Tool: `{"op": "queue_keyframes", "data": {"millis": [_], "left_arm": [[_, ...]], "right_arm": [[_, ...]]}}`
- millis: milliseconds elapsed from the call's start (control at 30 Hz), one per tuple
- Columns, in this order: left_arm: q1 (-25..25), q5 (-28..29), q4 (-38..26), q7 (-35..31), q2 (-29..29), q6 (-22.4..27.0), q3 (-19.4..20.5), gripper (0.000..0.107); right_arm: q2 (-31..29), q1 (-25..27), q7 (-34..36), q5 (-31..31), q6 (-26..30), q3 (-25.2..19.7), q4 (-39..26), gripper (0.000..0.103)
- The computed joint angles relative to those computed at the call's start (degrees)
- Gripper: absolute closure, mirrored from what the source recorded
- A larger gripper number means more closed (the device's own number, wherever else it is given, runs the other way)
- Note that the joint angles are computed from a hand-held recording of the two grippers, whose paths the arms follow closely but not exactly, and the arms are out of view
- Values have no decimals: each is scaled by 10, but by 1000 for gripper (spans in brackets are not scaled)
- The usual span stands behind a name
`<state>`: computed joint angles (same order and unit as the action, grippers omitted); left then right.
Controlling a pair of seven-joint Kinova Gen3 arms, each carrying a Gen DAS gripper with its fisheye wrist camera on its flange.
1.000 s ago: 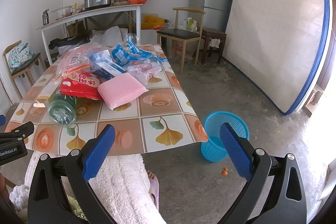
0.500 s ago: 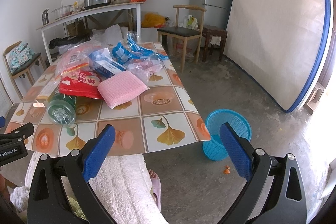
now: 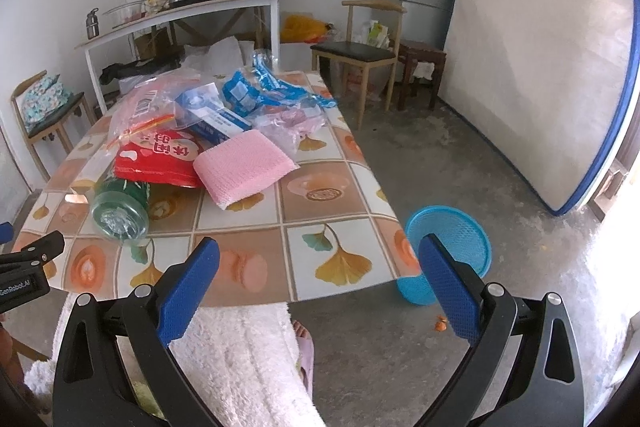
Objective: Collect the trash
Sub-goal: 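Grasp the white capsule box with the left tool while the right tool grasps the clear snack bag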
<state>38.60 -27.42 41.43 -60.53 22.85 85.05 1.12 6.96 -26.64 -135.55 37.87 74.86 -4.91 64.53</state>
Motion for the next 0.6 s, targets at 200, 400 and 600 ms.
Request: {"op": "queue_keyframes", "data": {"millis": [200, 400, 600], "left_arm": [[-37, 23, -3, -8, 5, -11, -3, 13], [-108, 96, -2, -44, 4, -50, -7, 13], [-258, 230, 41, -111, -5, -154, 72, 13]], "right_arm": [[23, 37, 80, -77, -7, 14, -50, 6], [62, 22, 113, -76, 10, 29, -108, 6], [100, 22, 141, -110, 24, 45, -166, 6]]}}
